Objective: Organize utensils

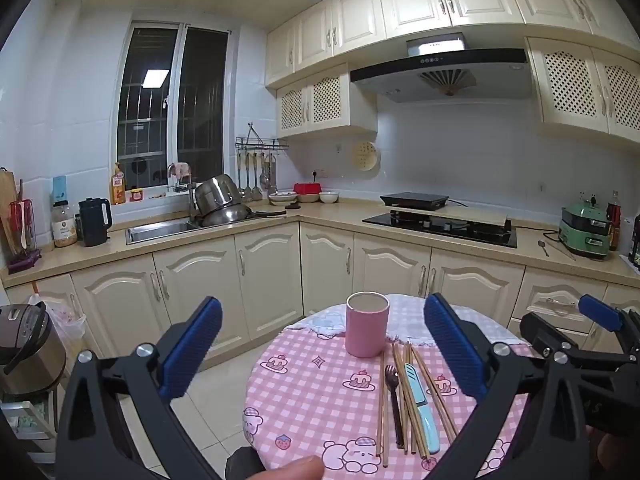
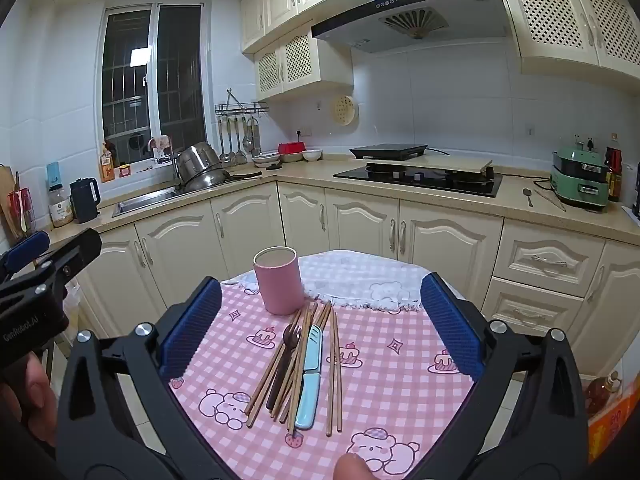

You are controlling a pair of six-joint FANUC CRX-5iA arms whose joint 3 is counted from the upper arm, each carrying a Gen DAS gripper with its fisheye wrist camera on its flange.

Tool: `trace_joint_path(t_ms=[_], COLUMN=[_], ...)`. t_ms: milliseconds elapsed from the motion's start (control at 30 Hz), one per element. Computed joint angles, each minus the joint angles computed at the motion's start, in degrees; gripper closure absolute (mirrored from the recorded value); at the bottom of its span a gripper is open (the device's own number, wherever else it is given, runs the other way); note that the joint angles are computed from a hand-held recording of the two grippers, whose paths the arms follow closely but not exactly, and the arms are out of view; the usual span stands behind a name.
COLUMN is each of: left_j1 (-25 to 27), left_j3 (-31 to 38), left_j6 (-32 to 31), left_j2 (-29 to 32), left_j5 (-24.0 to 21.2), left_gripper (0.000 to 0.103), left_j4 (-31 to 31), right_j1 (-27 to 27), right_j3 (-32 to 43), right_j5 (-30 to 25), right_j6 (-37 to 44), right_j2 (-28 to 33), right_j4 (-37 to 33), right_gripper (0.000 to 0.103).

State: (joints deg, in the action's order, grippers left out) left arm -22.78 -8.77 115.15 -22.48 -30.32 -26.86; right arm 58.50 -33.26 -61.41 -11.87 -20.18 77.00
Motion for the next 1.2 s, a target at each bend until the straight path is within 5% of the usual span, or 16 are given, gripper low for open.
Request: trace_joint_path(t_ms=[1200], left_j1=[-0.6], left_j3=[0.9], left_j6=[-0.5], left_j2=[1.2], left_j5=[-0.5], left_gripper=[0.004], left_j4=[0.0], right_j1=[-0.3], right_j3=[0.8], right_j5=[0.1], right_j6=[2.7], right_j2=[-0.3], right_j4=[0.0], right_gripper=[0.006])
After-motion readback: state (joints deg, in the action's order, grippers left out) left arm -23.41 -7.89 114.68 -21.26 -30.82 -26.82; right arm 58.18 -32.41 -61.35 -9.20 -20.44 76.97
